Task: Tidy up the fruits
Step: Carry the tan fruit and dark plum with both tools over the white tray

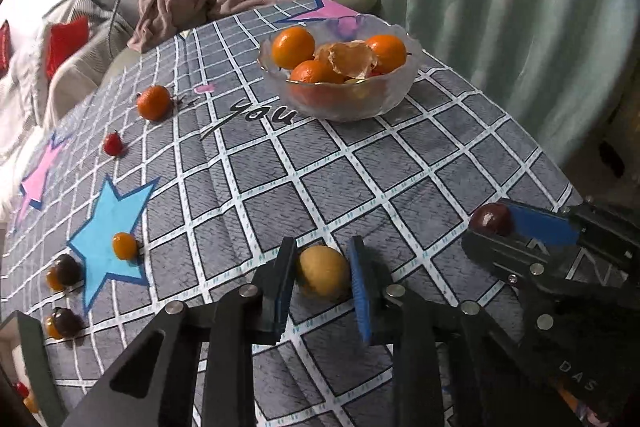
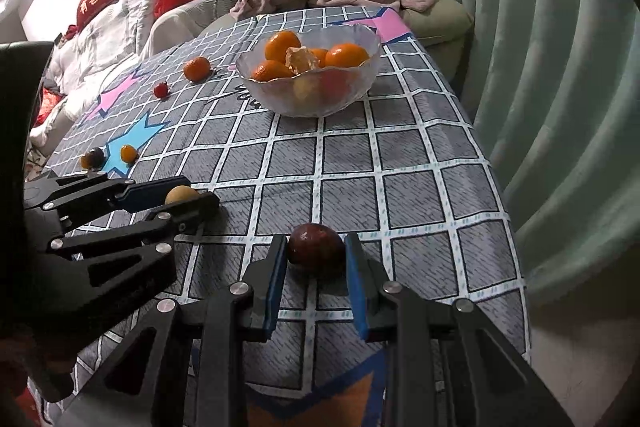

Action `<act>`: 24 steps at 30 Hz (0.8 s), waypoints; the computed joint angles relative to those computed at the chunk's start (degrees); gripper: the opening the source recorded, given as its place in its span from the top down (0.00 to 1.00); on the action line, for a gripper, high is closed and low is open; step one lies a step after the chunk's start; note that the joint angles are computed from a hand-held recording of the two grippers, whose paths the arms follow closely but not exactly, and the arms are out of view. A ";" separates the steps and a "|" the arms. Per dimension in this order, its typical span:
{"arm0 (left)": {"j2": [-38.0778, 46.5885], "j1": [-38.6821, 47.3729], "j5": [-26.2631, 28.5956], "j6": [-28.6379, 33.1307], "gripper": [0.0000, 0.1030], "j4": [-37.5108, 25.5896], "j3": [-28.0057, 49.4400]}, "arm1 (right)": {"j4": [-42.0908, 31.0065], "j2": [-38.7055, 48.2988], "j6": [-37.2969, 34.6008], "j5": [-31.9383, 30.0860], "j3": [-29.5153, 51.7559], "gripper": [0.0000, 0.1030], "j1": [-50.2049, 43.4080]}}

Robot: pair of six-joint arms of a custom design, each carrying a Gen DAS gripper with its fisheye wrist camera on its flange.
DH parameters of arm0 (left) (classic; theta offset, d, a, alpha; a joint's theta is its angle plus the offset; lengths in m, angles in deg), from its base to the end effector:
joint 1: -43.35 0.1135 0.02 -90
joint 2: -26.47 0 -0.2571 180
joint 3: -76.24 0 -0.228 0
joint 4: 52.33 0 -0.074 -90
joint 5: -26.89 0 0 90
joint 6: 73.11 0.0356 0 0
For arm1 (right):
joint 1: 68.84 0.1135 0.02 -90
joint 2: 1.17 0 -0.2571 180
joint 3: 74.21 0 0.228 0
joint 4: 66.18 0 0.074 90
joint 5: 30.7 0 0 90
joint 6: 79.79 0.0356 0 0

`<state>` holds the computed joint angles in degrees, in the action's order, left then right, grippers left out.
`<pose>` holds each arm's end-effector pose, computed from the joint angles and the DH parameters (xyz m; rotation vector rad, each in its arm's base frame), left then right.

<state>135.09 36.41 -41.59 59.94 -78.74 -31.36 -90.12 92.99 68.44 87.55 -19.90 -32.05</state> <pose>0.3312 -0.0535 0.1273 1.1904 2.2728 -0.2697 0.2185 0.1424 0.1293 0.6035 2.4076 0.0042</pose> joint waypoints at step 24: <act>-4.38 26.36 8.21 14.02 0.73 -17.56 5.10 | -16.27 10.57 4.55 1.53 24.32 0.69 13.69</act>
